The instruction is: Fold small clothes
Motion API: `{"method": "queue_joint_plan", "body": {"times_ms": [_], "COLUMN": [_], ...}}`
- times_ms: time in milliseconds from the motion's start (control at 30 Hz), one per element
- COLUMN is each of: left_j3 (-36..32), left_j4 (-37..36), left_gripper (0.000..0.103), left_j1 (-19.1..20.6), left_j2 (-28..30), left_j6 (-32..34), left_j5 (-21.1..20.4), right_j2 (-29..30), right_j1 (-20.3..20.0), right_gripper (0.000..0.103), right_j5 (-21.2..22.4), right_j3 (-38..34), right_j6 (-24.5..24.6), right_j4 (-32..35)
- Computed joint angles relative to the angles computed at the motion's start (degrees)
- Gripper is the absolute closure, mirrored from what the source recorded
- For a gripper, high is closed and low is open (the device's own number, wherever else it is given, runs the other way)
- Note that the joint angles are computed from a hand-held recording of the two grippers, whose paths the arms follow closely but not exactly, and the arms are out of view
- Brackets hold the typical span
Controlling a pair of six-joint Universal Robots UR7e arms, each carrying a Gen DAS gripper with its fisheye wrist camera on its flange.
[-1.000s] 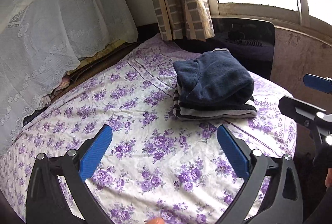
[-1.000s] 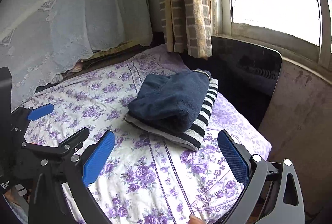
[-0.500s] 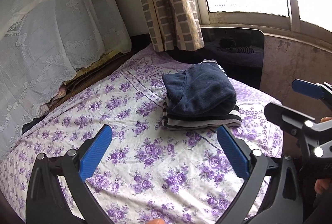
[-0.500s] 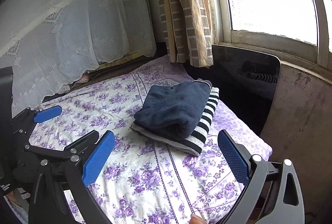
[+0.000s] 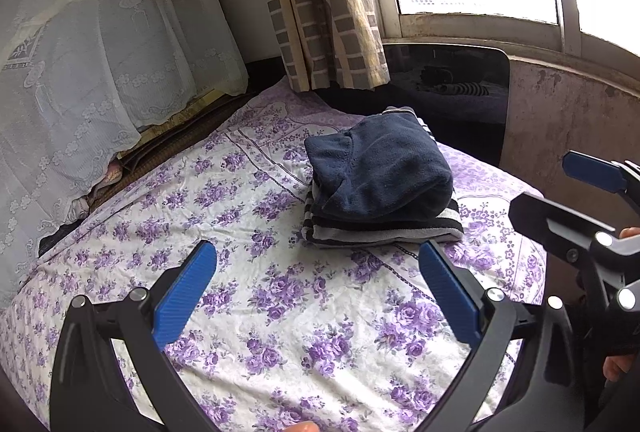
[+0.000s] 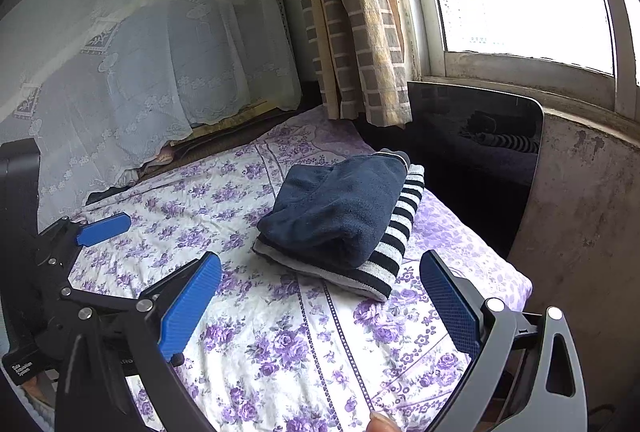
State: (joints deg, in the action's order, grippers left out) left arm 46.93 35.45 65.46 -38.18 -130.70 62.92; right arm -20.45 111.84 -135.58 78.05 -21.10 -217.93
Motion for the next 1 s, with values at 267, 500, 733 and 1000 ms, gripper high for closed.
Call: {"method": "queue_joint_plan", "body": {"times_ms": [267, 500, 733, 1000], "left_j3": [-2.05, -2.28, -1.94, -3.63], "left_j4": [1.77, 1.88, 1.84, 4.79], "left_gripper": [0.005, 0.005, 0.005, 0.005], "left_j1": [0.35, 0.42, 0.38, 0.8], "left_j2": [1.05, 1.23, 1.15, 2.01], "left_j6": [-1.56, -1.53, -1.63, -2.56], "left_j5": [0.18, 0.22, 0.22, 1.83], "right_j2": [-0.1, -0.07, -0.12, -0.21], "right_j1": [-0.09, -0.13, -0.09, -0.14], "right_gripper": [0.004, 0.004, 0.004, 0.004], "right_j5": [0.11, 0.25, 0.22, 0.27], "right_j3": [0.34, 0.37, 0.42, 0.5], "right_j6": [0.49, 0.18, 0.22, 0.38], "right_j4": [-0.12, -0.45, -0.48, -0.58]}}
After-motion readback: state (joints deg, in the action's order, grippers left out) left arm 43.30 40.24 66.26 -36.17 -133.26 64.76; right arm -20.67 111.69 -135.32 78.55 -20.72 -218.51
